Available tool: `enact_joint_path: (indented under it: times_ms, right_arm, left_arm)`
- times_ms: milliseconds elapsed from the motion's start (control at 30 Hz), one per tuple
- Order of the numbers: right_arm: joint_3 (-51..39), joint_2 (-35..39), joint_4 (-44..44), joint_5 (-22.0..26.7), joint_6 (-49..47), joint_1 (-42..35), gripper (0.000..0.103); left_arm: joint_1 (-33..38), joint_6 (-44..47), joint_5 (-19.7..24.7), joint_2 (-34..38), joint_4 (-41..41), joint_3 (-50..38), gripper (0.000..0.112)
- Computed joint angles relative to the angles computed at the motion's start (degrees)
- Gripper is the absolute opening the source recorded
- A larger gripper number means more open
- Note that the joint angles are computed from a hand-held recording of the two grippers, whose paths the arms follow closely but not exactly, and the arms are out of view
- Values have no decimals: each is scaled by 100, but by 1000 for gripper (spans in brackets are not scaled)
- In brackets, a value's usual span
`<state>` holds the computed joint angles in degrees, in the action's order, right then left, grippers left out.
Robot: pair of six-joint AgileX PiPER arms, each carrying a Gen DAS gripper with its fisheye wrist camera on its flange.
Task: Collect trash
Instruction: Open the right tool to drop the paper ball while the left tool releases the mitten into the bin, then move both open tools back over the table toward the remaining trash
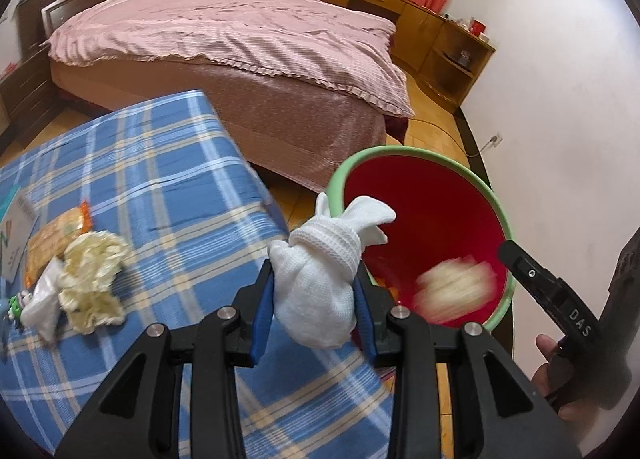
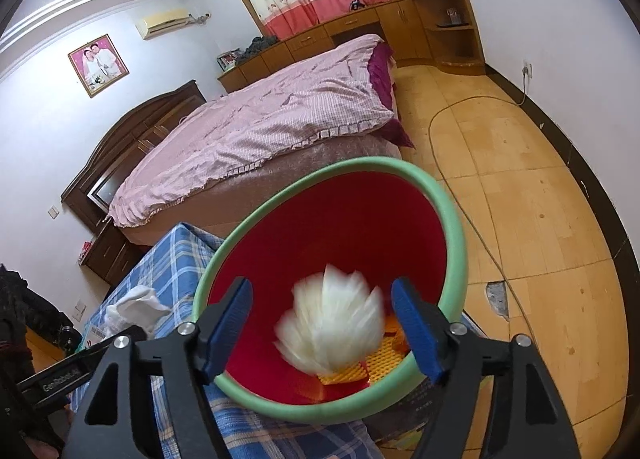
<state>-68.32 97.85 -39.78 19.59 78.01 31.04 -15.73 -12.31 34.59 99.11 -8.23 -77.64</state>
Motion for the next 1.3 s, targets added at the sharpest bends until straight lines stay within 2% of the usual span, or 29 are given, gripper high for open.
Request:
enact_joint_path:
  times_ms: [367,433,633,900,1300]
  right_arm:
    - [352,-354,-648,-38,718,-128,77]
    - [402,-393,-670,-50,766,-168,77]
    - [526,-488,-686,-84,839,-249,77]
    - [537,-565,-494,-81,610,-235,78]
    - [232,-686,-449,419,533,449,78]
  left_arm:
    - [-405,276,-44,560,-22,-658,37]
    - [-485,207,15,645,80,-811,48]
    - [-608,123,4,680,184,-919,52]
    - [-533,-219,-54,357,386,-568,52]
    - [-115,-704,-241,-739,750,519,52]
